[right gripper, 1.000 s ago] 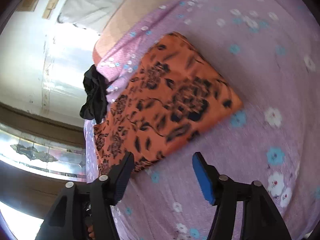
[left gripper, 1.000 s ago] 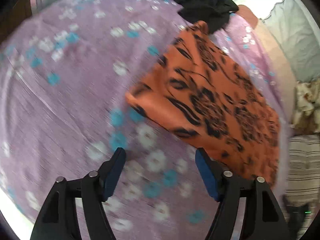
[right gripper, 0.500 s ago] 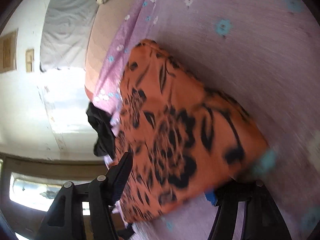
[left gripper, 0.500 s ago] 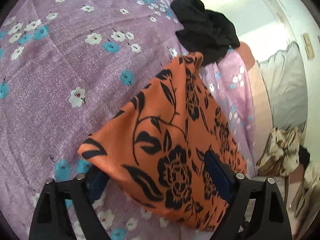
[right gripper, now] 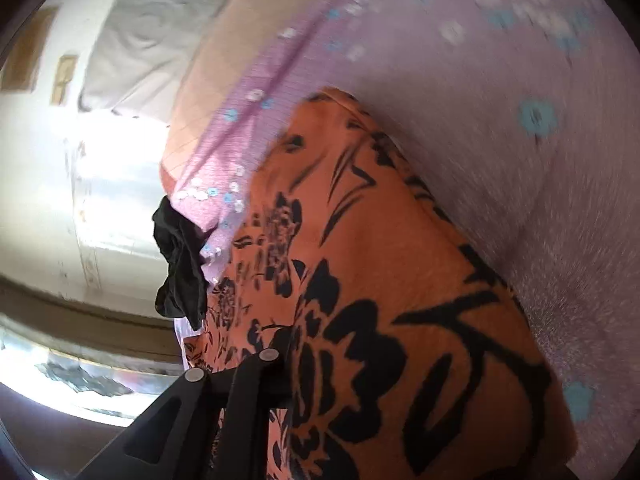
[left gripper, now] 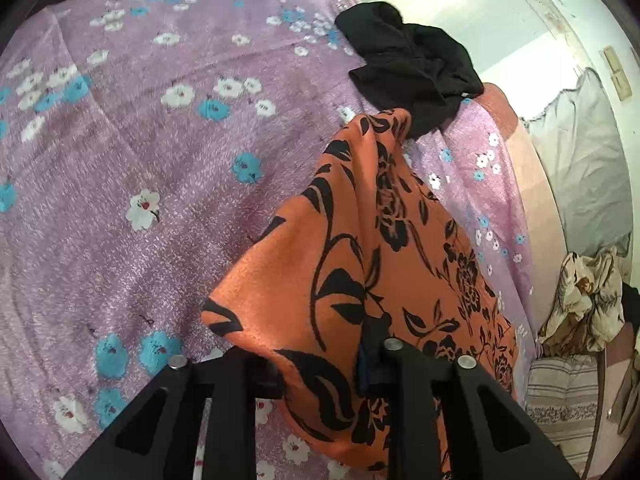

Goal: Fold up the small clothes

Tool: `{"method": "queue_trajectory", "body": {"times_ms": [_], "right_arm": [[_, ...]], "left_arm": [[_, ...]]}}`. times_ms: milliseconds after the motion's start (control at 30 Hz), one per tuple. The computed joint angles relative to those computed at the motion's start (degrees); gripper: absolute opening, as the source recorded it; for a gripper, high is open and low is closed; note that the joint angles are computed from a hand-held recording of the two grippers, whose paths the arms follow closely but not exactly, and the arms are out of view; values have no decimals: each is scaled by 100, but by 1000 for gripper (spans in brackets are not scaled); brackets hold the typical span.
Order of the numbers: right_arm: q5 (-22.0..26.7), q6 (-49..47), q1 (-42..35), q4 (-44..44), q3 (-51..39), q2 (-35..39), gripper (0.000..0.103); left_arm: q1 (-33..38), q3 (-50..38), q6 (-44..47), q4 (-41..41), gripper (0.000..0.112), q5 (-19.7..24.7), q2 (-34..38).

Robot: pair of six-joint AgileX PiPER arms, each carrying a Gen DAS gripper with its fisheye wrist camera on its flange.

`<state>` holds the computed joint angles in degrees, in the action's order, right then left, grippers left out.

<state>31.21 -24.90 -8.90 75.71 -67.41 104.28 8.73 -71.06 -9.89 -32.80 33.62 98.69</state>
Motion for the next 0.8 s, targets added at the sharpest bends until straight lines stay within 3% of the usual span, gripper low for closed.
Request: {"method": "queue_trajectory", "body": {"times_ms": [233,467,500,567,633,667,700,733,800], "right_arm": [[-524,-148,233,-277,695,-1010,15],[5,101,-268,-649,1762,-1939,15],[190,348,-364,-941,1763,-1913,18],[595,1072,-625,-1538,1773,-1809,22],[901,1219,-919,-1415,1950,-1810,38],[1003,1239,-1081,-1409,2104,-1993,40],[1011,1382,-1136,-1632,2171,-2216,49],[1013,1461,-1169,-1801,2223,-2387,55],[1118,1605,-1258,-2306,2283,-2860,55]], "left_arm": [[-110,680,85,511,22,170,-1021],[87,2094,443,285,26,501,-2249],[79,2254,401,353,33,511,-2352],[394,2492,786,-62,36,614,-2395],[1015,2413,1340,-726,37,1147,-2370],[1235,2418,1533,-889,37,1272,-2424],[1442,2451,1668,-997,38,1350,-2525],[1685,2500,1689,-1028,38,1412,-2705],[1879,2582,1472,-844,39,1204,-3082]]}}
